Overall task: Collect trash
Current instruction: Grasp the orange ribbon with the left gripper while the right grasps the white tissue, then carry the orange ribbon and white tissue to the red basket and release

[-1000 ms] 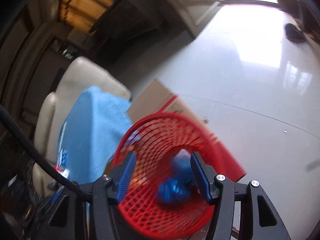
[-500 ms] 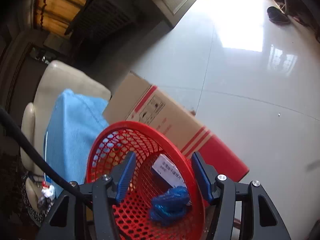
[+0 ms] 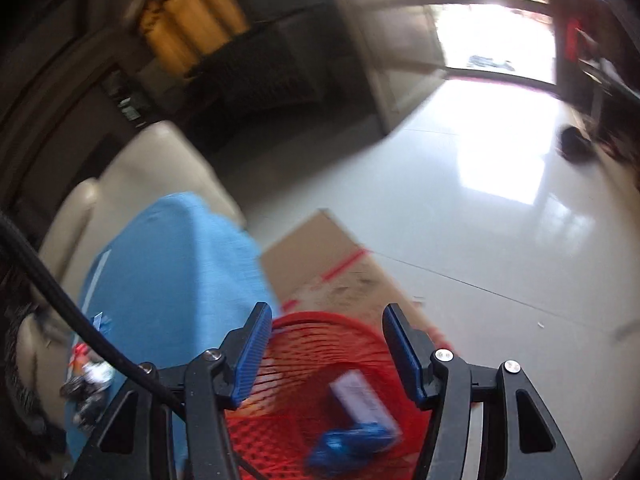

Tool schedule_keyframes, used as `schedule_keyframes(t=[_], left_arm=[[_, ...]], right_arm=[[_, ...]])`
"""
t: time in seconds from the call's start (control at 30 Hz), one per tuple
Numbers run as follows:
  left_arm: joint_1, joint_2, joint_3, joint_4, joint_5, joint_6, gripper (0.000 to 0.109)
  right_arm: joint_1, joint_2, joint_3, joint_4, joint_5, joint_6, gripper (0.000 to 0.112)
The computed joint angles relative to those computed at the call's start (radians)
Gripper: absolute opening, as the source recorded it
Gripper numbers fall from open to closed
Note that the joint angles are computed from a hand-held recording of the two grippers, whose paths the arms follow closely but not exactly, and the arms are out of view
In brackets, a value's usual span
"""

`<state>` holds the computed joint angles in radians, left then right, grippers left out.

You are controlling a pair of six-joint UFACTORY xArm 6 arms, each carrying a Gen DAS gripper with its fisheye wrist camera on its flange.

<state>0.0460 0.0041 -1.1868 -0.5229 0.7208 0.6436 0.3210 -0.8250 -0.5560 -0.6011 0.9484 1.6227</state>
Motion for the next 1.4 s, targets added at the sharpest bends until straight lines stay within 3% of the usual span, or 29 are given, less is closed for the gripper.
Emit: schedule_keyframes(t=[0.2,0.33,0.57,0.77,0.9,0.93,1.0,1.13,1.4], left_arm=[[0.008,0.086,-0.092,-0.125,0.148,-0.009,0.063],[-0.002,0.132,-0.132,-0.108,0.176,-0.062,0.063],[0.001,0.173,-0.156,-0.143,0.19,-0.108,0.063],[-0.006,0.188,-0.159,-0.16,0.2,-0.09,0.06],[-0.009,0.205,-0.171,-0.151,0.214,-0.084,0.039],[-0.004,0.209,-0.173,-0.159,0.223,-0.077,0.036],[0.001,0.21,-0.169,-0.168,0.225,-0.071,0.023],[0.009,0.219,-0.172,-0.171,0.224,-0.067,0.019],[0.012,0.143,-0.116,-0.189,0.167,-0.04,0.016]], right_arm=[[0.005,0.386,-0.198,0.224,-0.395,-0.307,0.062],[0.044,0.668,-0.395,0.482,-0.546,-0.572,0.062],[0.085,1.059,-0.795,0.793,-0.525,-0.898,0.062],[0.086,1.241,-1.006,0.895,-0.484,-0.93,0.062],[0.087,1.306,-1.096,0.816,-0.394,-0.831,0.062],[0.09,1.31,-1.097,0.8,-0.398,-0.817,0.06],[0.096,1.311,-1.099,0.745,-0.403,-0.797,0.041],[0.101,1.308,-1.093,0.687,-0.415,-0.773,0.039],[0.118,1.136,-0.878,0.646,-0.514,-0.771,0.038]])
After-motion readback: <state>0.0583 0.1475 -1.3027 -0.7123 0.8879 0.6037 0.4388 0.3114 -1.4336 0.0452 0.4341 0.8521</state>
